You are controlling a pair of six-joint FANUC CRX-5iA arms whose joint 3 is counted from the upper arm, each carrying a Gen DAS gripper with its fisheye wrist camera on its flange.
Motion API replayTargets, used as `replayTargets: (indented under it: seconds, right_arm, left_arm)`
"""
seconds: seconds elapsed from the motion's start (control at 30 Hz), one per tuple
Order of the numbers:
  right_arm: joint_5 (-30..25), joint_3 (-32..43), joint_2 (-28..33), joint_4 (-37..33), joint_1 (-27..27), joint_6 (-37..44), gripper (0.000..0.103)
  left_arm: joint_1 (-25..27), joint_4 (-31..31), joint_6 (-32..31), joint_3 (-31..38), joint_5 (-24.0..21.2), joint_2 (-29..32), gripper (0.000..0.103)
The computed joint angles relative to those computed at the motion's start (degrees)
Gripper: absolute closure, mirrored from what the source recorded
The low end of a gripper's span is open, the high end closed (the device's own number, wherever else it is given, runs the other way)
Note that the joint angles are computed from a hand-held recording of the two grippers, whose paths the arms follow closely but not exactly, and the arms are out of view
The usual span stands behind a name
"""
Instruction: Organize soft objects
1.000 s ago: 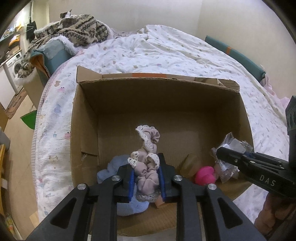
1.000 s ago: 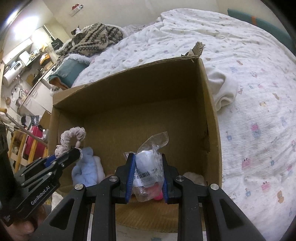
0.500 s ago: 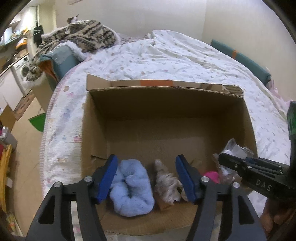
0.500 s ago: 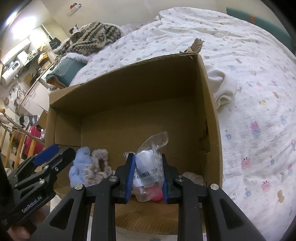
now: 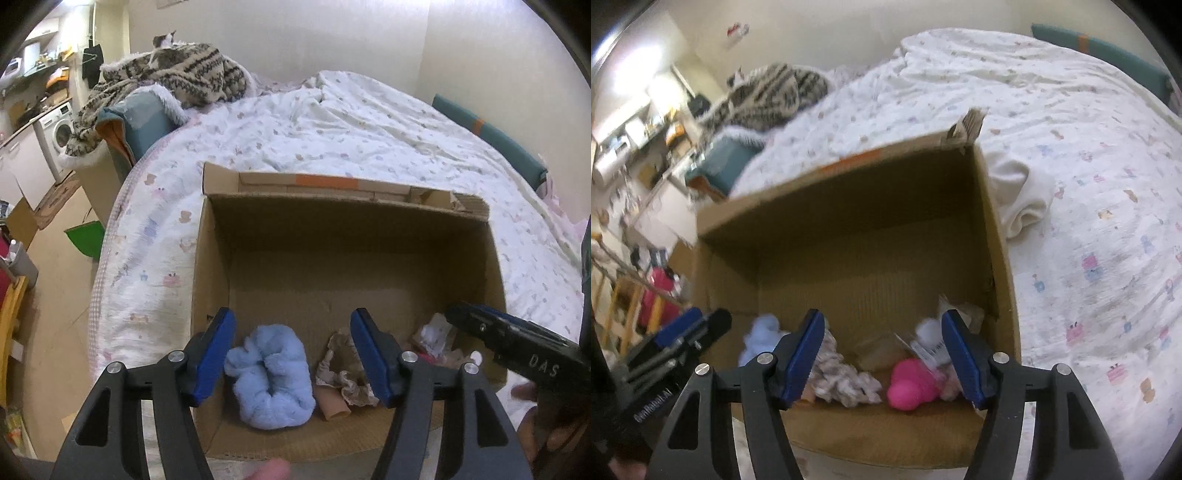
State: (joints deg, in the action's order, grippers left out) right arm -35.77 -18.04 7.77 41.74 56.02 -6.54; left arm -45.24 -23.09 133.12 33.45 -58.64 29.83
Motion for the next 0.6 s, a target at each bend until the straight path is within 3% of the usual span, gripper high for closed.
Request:
replayTargets:
  seconds: [0.13, 0.2, 0.33, 0.6]
  right_arm:
    - [-1.5, -2.2, -1.5, 7.6, 0.8, -6.0, 0.016]
    - [-1.8, -3.6, -2.6, 10.9, 1.1, -9.6, 0.000]
    - [-3.4, -3.1, -4.0, 11.0, 2.2, -8.7, 0.000]
    - [-10.5, -4.3, -6.8, 15.4, 6.7, -12.2, 0.000]
  left_arm:
    - [-0.2, -1.0, 1.6, -1.4, 0.0, -1.7, 0.026]
    - [-0.3, -1.5, 2.5, -2.2, -0.1, -2.9, 0.017]
    - [-0.5, -2.7, 2.8, -3.5, -0.2, -5.4, 0.001]
    - [-2.0, -5.6, 3.0, -5.5, -1.5, -9.6, 0.000]
